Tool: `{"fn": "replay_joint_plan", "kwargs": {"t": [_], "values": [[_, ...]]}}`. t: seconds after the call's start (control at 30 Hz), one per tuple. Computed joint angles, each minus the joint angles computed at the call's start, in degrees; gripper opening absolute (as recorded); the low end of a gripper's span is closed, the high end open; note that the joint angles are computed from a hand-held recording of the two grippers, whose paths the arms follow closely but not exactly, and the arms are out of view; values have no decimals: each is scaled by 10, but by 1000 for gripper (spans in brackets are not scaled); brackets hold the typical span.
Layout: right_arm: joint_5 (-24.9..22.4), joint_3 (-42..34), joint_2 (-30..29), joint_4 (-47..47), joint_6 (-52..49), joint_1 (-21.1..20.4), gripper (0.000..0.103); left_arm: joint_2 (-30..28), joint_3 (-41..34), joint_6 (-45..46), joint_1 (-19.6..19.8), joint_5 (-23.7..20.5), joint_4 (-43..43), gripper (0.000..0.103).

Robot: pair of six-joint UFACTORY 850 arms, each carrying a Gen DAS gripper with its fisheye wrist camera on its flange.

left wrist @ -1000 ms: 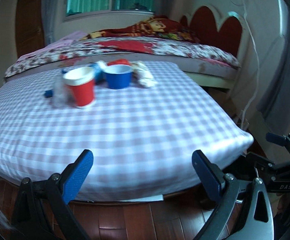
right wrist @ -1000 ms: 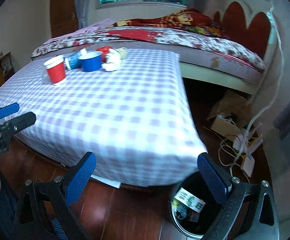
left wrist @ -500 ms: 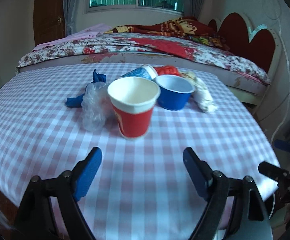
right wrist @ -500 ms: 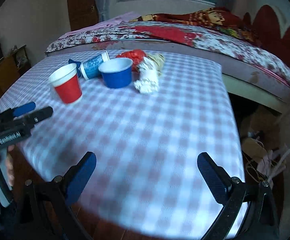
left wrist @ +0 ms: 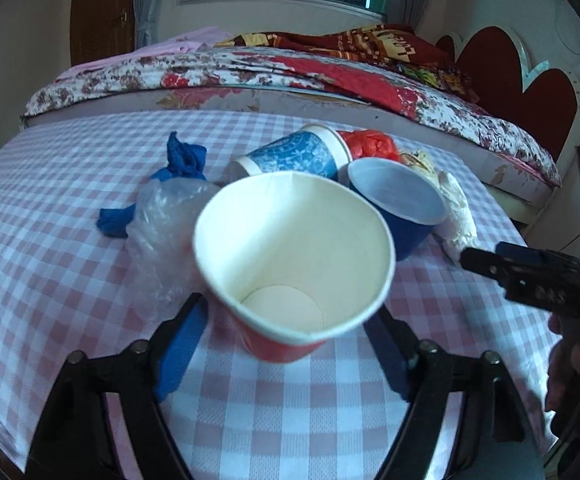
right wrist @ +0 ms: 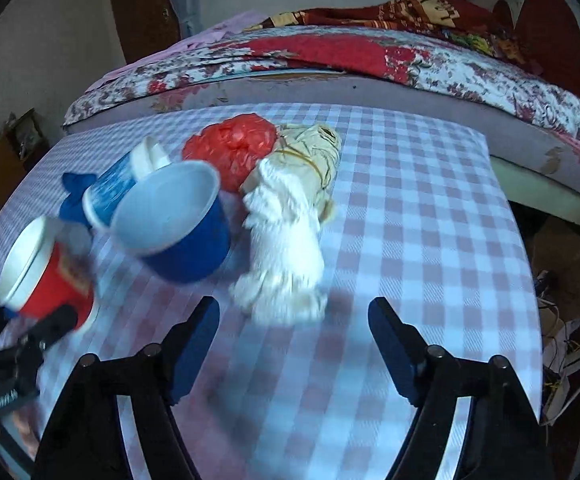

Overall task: Collect trash
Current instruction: 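Grasp the red paper cup with the left tool while the right tool grasps the white tissue bundle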

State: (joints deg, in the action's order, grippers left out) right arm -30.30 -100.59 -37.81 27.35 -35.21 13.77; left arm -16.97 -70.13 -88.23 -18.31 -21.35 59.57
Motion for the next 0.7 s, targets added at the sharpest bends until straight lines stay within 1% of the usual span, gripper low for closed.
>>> {"fn": "replay_joint_plan", "kwargs": {"t": [0.03, 0.07, 0.1, 0.13, 0.17, 0.2, 0.23, 0.37, 0.5, 0.7], "values": [[-6, -14, -10, -5, 8, 2, 69, -2, -2, 6, 0, 0, -5, 78], [-10, -25, -18, -15, 18, 4, 65, -3, -2, 13, 0, 1, -11, 74], [-12, -32, -24, -20, 24, 5, 54, -5, -5, 23, 1, 1, -21, 70], [-12, -37, -28, -28, 32, 7, 45, -6, -6, 33, 2, 3, -30, 65], [-8, -38, -29, -45, 45, 9, 43, -6, -6, 44, 2, 4, -39, 62], [1, -33, -26, -42, 39, 9, 35, -7, -7, 48, 2, 4, -41, 60], [8, -25, -21, -27, 27, 8, 33, -5, -4, 41, 2, 7, -33, 59], [34, 24, 16, 19, -26, 2, 32, 5, 8, 29, 2, 18, -17, 58], [57, 78, 56, 68, -85, -5, 32, 21, 25, 5, -10, 10, 12, 58], [78, 153, 112, 122, -157, -16, 32, 36, 42, -13, -26, 4, 35, 58]]}}
